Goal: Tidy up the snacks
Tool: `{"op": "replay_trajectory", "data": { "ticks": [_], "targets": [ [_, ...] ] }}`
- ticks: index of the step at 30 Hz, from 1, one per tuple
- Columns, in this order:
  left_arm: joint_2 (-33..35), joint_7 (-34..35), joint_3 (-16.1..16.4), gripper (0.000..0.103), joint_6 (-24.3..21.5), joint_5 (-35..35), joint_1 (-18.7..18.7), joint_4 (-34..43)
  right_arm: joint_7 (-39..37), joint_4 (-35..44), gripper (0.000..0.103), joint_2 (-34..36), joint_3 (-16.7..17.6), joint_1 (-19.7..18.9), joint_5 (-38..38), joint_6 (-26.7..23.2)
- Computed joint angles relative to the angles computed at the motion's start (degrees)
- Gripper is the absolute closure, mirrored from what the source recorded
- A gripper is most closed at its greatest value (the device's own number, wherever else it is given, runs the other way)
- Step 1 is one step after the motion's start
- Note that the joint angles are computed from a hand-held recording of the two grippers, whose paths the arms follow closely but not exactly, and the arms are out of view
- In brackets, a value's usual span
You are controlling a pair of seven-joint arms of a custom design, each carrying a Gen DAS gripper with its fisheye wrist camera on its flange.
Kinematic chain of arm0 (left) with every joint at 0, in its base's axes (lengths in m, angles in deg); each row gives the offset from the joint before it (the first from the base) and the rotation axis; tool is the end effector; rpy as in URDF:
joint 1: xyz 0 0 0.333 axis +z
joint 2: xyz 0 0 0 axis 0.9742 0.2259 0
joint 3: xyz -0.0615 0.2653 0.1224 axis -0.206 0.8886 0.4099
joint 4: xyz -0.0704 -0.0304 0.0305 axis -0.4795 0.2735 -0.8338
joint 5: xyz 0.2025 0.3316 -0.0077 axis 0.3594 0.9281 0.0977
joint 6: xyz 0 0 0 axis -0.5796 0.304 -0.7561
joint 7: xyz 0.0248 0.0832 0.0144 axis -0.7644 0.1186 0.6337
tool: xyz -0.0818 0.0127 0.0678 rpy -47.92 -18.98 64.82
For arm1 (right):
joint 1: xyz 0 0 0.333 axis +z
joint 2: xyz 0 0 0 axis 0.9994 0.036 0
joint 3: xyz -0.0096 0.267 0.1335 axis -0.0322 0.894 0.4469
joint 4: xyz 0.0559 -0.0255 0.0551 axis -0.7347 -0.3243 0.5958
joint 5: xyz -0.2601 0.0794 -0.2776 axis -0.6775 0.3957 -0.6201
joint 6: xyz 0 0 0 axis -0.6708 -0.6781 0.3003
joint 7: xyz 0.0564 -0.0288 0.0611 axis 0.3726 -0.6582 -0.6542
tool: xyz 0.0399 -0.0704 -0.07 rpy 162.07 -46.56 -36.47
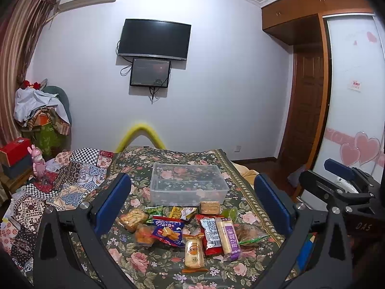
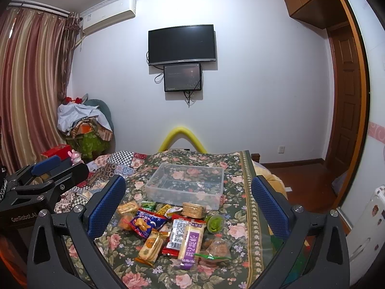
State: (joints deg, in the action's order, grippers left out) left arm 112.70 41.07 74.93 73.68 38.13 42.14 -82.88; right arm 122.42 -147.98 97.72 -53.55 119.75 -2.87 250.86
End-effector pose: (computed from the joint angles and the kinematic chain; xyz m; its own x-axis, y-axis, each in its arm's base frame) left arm 0.6645 -0.4285 0.5696 -0.1514 -0.9817 0.1156 -0.2751 -0.0705 -0.9588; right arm 0.6734 0.3392 0.6011 0.2201 -0.9752 -0.0229 -0.3003 -0.0454 -0.9528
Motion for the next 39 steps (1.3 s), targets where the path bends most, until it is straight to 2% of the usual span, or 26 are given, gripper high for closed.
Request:
{"op": "replay_trajectory", "data": {
  "ticks": [4,39],
  "targets": [
    [0.2,-0.1,0.1,0.0,-0.1,0.0,-0.1,0.3,1.3,-0.6,0.0,-0.3,-0.9,0.6,-0.8,0.6],
    [1.3,1.2,-0.2,0.0,-0.7,-1.6,-0.1,1.9,1.8,-1.3,0.0,-0.9,-0.6,0.4,-1.0,0.7]
  ]
}}
